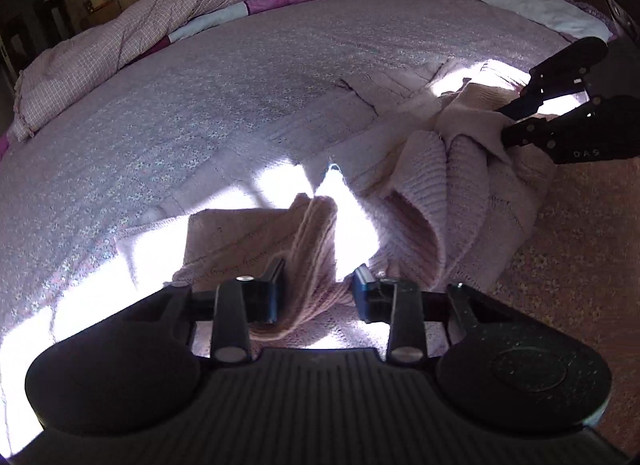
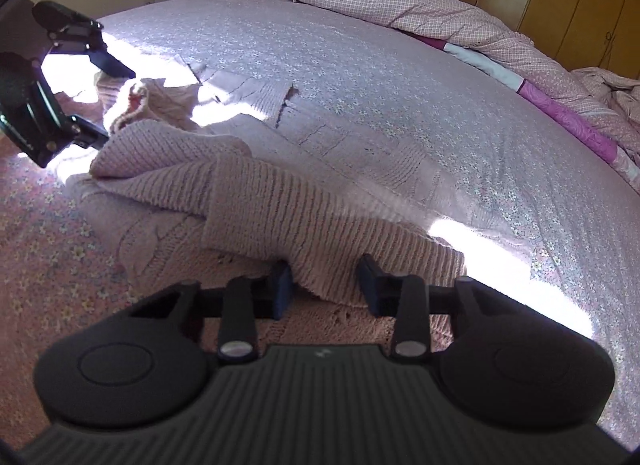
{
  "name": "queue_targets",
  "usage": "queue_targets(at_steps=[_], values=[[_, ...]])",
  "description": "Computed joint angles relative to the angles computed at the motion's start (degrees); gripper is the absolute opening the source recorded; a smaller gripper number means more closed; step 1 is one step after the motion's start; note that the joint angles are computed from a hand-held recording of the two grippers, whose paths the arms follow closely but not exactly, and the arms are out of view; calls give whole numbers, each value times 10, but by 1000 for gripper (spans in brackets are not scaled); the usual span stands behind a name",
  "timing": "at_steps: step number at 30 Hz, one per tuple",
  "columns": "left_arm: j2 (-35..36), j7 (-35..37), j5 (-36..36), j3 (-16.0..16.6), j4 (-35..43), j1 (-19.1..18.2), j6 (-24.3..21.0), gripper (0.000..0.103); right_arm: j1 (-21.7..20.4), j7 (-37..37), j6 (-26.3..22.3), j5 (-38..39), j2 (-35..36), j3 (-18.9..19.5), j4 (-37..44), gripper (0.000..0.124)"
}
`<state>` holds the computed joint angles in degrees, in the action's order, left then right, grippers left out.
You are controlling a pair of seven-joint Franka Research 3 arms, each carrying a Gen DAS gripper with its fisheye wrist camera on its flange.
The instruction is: Fold small clothes
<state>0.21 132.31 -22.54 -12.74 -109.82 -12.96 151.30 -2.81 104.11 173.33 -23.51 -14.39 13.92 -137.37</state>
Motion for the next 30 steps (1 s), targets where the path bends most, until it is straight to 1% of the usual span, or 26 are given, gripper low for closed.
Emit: queue_targets(at_steps=[1, 2, 5, 7, 8, 10, 12, 14, 16, 17, 18, 19, 20, 21, 22, 24, 25, 26, 27, 29, 30], values=[[-5, 0, -9, -1, -8, -1, 14, 25, -17, 16, 6, -20, -2, 14, 0, 19], [-10, -11, -12, 0, -12, -1, 22, 24, -46, 46, 10, -52, -5, 38, 2, 9], [-19, -70, -19, 3, -18, -3, 48, 21, -101, 114, 31, -103, -12, 77, 8, 8], [-20, -118, -4, 5, -15, -3, 69, 19, -162, 175, 42, -153, -19, 125, 17, 7], [-19, -152, 15, 5, -14, -3, 86, 15, -205, 215, 50, -186, -23, 158, 24, 7], [-13, -219, 53, 7, -5, 1, 115, 13, -292, 294, 60, -247, -31, 228, 44, 7], [3, -276, 93, 10, 11, 5, 139, 13, -384, 372, 68, -300, -40, 301, 70, 7], [25, -346, 144, 13, 40, 10, 134, 13, -431, 411, 61, -327, -27, 341, 99, 7], [51, -400, 189, 15, 66, 13, 133, 13, -487, 466, 48, -380, -7, 392, 134, 7], [64, -428, 219, 17, 80, 12, 127, 13, -506, 488, 37, -408, 9, 414, 151, 7], [80, -451, 248, 19, 97, 10, 118, 13, -532, 523, 18, -453, 34, 446, 174, 7], [97, -481, 287, 25, 114, 5, 111, 13, -540, 537, -8, -483, 64, 466, 193, 7], [112, -510, 325, 32, 130, -2, 101, 13, -538, 541, -34, -505, 99, 478, 209, 7], [126, -534, 355, 37, 142, -7, 89, 13, -530, 549, -63, -530, 135, 485, 224, 7], [139, -554, 378, 40, 155, -11, 75, 13, -518, 544, -82, -540, 167, 484, 237, 7], [157, -585, 402, 42, 167, -12, 49, 13, -486, 534, -116, -554, 220, 473, 258, 8], [164, -603, 413, 44, 167, -13, 48, 14, -466, 550, -141, -576, 234, 462, 266, 8], [164, -629, 433, 50, 157, -17, 66, 17, -447, 554, -166, -589, 249, 453, 273, 8], [162, -649, 456, 56, 150, -21, 77, 17, -434, 548, -181, -585, 260, 445, 278, 8], [164, -660, 485, 56, 150, -22, 79, 17, -421, 541, -194, -552, 274, 432, 279, 8], [165, -657, 485, 52, 150, -17, 80, 17, -418, 552, -191, -541, 275, 424, 277, 8]])
